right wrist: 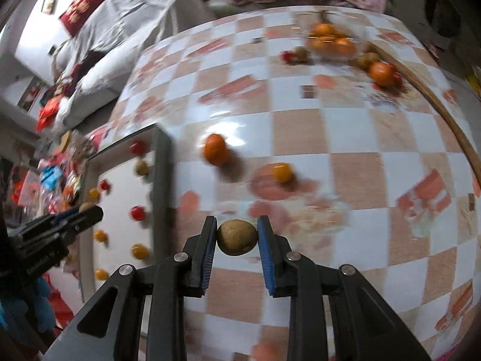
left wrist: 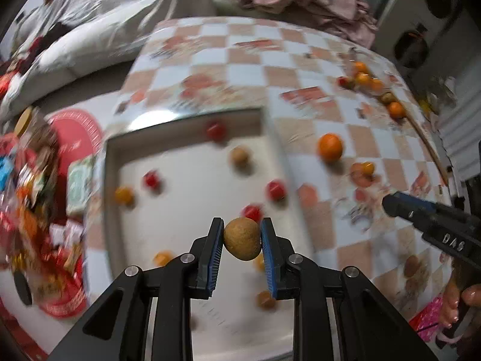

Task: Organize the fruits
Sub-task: 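Carry both brown fruits over the white tray with both tools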

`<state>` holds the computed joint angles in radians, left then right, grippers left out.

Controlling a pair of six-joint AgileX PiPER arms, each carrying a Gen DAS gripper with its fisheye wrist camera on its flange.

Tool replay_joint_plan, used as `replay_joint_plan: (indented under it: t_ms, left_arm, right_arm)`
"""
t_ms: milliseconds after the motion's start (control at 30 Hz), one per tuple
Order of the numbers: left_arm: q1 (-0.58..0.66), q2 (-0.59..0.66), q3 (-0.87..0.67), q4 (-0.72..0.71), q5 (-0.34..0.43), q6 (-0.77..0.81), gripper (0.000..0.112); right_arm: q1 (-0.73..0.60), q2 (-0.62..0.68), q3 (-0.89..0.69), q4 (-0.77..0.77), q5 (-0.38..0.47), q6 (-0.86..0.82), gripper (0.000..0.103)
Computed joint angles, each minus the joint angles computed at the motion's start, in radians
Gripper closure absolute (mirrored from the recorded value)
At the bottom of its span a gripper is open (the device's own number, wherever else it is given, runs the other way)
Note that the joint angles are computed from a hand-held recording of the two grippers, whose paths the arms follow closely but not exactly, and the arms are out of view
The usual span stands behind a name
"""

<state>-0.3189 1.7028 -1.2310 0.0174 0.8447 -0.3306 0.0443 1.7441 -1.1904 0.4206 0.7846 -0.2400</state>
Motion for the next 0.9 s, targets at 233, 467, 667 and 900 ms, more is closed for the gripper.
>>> replay_joint_plan:
  t_ms: [233, 467, 667, 900]
  left_arm:
    - [0.094, -0.076, 0.127, -0.005, -0.049, 0.001, 0.086]
    - [0.149, 0.015, 0.090, 0.020, -0.121, 0.047, 0.086]
    - [0.178, 0.092, 0.054, 0.045, -0.143, 0.045, 0.086]
    - [0.211, 0.134, 0.050, 0.038, -0.148, 0.063, 0.086]
  right_arm:
    - [0.154, 0.040, -0.066, -0.004, 0.036, 0.033, 0.073]
    - [0.256, 0.140, -0.173, -0.018, 0.062, 0.101, 0.073]
    - [0.311, 0.265, -0.344, -0.080, 0.091, 0.182, 0.073]
    - [0.350, 0.405, -0.525, -0.153, 0.149, 0.256, 0.073]
